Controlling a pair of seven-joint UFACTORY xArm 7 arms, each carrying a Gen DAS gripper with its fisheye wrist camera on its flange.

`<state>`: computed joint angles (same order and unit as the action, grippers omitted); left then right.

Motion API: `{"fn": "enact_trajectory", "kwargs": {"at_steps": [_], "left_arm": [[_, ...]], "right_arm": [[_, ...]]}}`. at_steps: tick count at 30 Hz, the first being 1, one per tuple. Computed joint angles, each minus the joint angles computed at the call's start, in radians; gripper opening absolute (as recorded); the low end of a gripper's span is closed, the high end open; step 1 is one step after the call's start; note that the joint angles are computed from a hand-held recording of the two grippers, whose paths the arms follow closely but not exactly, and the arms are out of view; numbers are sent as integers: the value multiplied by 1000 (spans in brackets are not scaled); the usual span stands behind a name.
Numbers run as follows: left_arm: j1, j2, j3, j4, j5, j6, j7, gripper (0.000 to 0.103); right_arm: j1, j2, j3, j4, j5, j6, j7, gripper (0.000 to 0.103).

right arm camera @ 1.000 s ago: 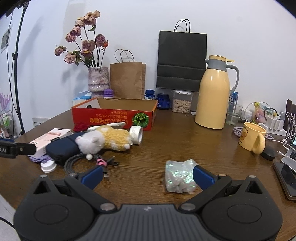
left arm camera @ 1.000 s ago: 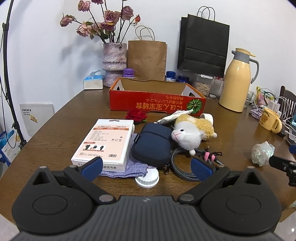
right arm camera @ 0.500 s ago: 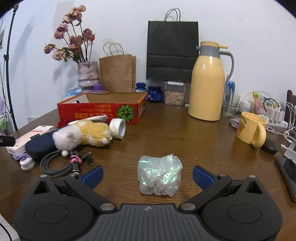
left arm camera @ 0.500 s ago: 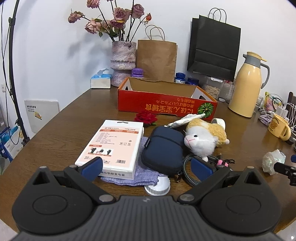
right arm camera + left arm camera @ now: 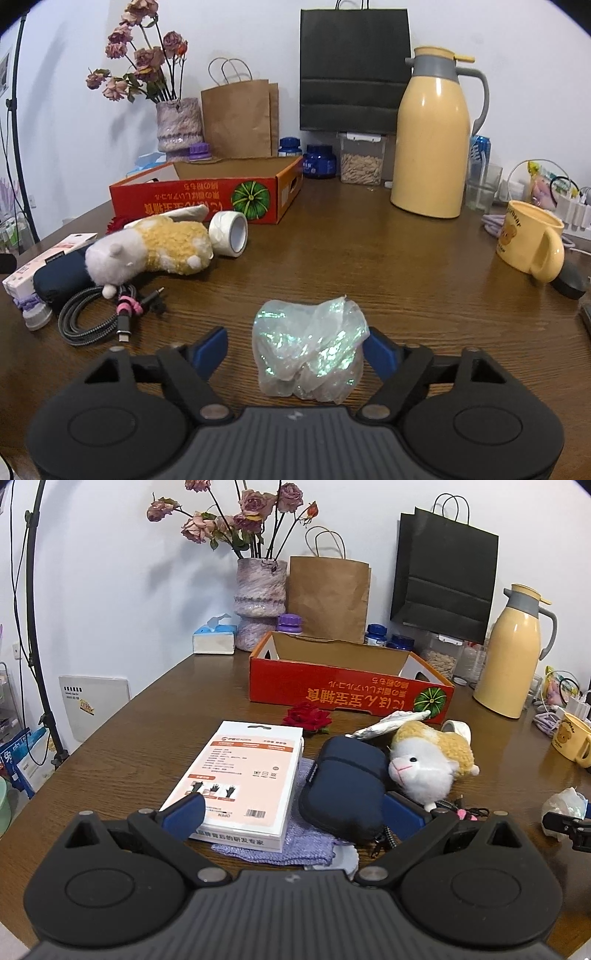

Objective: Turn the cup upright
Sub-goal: 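Reach the right tool to the clear plastic bag and close on it, then lift the plastic bag with the right tool while the left tool grasps the white glove package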

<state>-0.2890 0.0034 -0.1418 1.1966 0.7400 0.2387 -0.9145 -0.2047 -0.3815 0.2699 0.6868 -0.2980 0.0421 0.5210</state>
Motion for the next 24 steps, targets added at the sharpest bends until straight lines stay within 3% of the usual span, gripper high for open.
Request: {"fn": "enact_trajectory", "kwargs": {"at_steps": [3, 9, 14, 24], "left_arm": [[0, 9, 3, 8, -13, 2, 13, 103], [-4, 25, 15, 27, -32, 11, 34, 103], [-7, 46, 25, 56, -55, 25, 65, 103], [-20, 106, 52, 128, -162, 45, 196, 103]], "right_arm": [[39, 18, -33, 13, 16, 11, -25, 55], [87, 44, -75, 32, 47, 4, -55, 44], [132, 61, -108, 53, 82, 0, -104, 42], [98, 123, -72, 135, 52, -8, -95, 41]]}}
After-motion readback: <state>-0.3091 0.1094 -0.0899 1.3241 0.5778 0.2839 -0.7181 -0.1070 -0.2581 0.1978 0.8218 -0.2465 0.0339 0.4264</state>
